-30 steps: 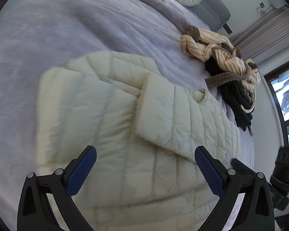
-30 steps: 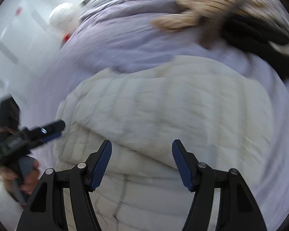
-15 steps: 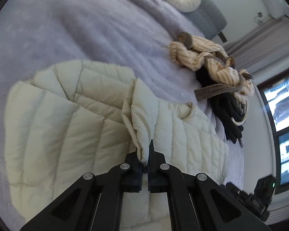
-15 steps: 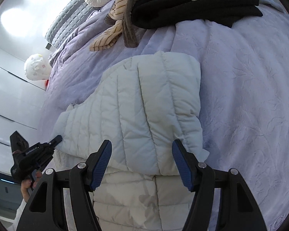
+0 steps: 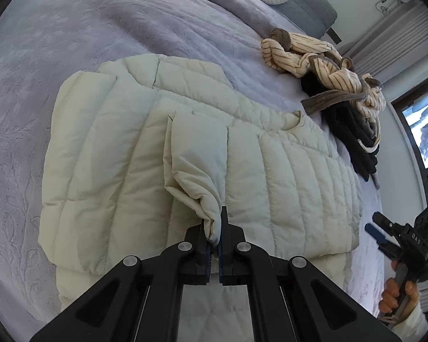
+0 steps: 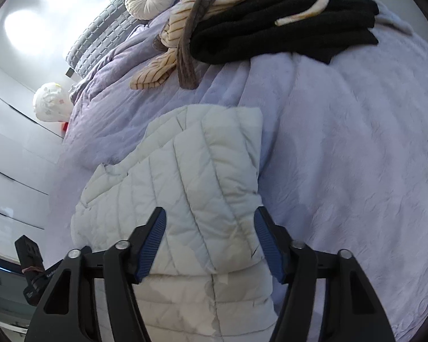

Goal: Fold large clothes

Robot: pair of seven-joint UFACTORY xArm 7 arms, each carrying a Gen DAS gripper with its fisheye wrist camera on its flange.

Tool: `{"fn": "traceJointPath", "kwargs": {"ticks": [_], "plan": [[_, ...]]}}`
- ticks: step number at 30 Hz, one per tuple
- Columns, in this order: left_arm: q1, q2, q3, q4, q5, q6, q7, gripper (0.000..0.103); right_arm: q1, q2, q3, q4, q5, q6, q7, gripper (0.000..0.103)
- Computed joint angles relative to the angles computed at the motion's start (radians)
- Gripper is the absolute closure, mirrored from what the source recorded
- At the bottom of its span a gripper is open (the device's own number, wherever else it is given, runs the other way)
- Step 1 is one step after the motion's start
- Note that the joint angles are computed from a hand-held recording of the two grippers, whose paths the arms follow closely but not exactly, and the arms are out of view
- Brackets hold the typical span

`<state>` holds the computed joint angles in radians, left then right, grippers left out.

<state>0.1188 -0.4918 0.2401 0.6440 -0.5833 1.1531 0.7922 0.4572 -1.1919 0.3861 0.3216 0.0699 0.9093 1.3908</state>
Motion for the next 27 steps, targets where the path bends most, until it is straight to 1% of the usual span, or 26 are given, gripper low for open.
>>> {"fn": "traceJointPath", "kwargs": {"ticks": [1,2,4,8,9,11,13,17,22,25,27], "plan": [[0.0,-0.003,-0.004,-0.004,0.003,-0.007,0.003,0.099,-0.004,0.016,-0.004,0.007,-0.006,0.001,-0.01,0.059],[0.0,-0.006,-0.005,-0.007,0.005,-0.01,0.006,0.099,-0.005,0.033,-0.01,0.009,-0.007,-0.007,-0.022,0.071],[0.0,-0.01,-0.005,-0.013,0.012,-0.018,0.011,0.099,-0.006,0.06,-0.021,0.001,-0.005,-0.039,-0.039,0.077],[0.003,-0.015,-0.011,-0.015,0.039,-0.024,0.005,0.099,-0.008,0.164,-0.035,0.005,-0.008,-0.053,-0.081,0.081],[0.005,-0.018,-0.011,-0.013,0.049,-0.021,0.002,0.099,0.001,0.176,-0.043,-0.01,0.002,-0.071,-0.086,0.081],[0.013,-0.026,-0.005,-0.004,0.075,-0.009,0.003,0.099,0.008,0.176,-0.045,-0.023,0.006,-0.083,-0.082,0.082],[0.022,-0.029,0.014,0.016,0.096,0.025,0.023,0.099,0.016,0.168,-0.051,-0.033,0.004,-0.091,-0.09,0.082],[0.046,-0.043,0.028,0.05,0.136,0.046,0.042,0.099,0.024,0.172,-0.062,-0.034,0.003,-0.093,-0.113,0.082],[0.058,-0.04,0.021,0.079,0.142,-0.015,0.016,0.099,0.014,0.179,-0.059,-0.031,0.007,-0.093,-0.103,0.082],[0.032,-0.035,0.028,0.098,0.103,-0.005,0.018,0.099,0.012,0.186,-0.058,-0.022,0.011,-0.09,-0.094,0.082],[0.011,-0.045,0.006,0.086,0.096,-0.02,0.029,0.099,0.008,0.181,-0.055,-0.004,0.003,-0.076,-0.094,0.082]]}}
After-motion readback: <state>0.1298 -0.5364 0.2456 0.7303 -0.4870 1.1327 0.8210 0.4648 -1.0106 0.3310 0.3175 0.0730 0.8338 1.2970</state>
